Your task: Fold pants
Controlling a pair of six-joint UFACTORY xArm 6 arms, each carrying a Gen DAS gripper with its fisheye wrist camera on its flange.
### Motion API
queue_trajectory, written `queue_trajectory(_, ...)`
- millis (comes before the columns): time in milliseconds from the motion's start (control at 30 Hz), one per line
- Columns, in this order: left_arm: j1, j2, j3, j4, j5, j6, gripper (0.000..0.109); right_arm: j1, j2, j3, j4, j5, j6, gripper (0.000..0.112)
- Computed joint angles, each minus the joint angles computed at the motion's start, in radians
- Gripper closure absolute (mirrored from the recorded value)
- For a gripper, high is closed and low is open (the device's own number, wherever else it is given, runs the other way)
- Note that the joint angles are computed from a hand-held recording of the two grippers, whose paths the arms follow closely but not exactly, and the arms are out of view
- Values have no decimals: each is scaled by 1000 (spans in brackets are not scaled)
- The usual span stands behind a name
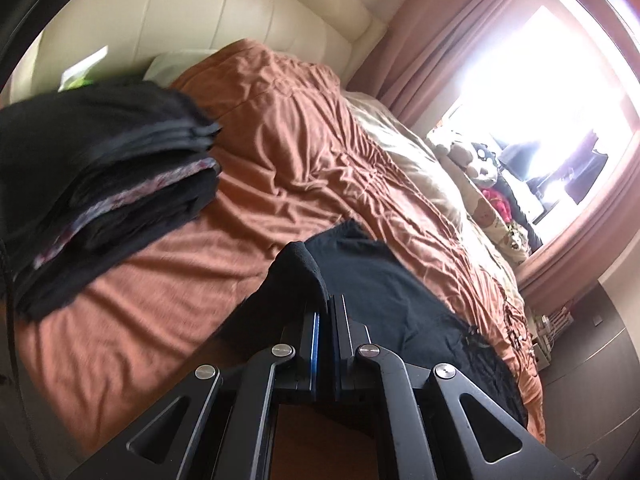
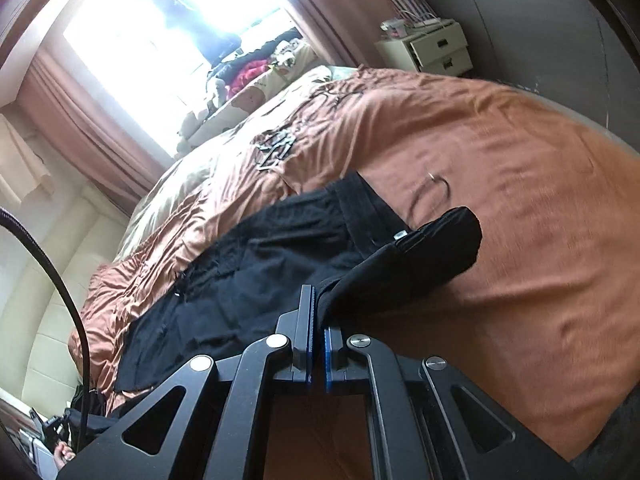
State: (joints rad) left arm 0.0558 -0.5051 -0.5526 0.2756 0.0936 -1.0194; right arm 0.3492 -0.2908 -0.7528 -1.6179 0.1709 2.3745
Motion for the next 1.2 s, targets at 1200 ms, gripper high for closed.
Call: queue_trajectory(1200, 5, 994, -1165, -261, 362, 348, 103, -56, 709, -803, 943, 101, -1056, 112)
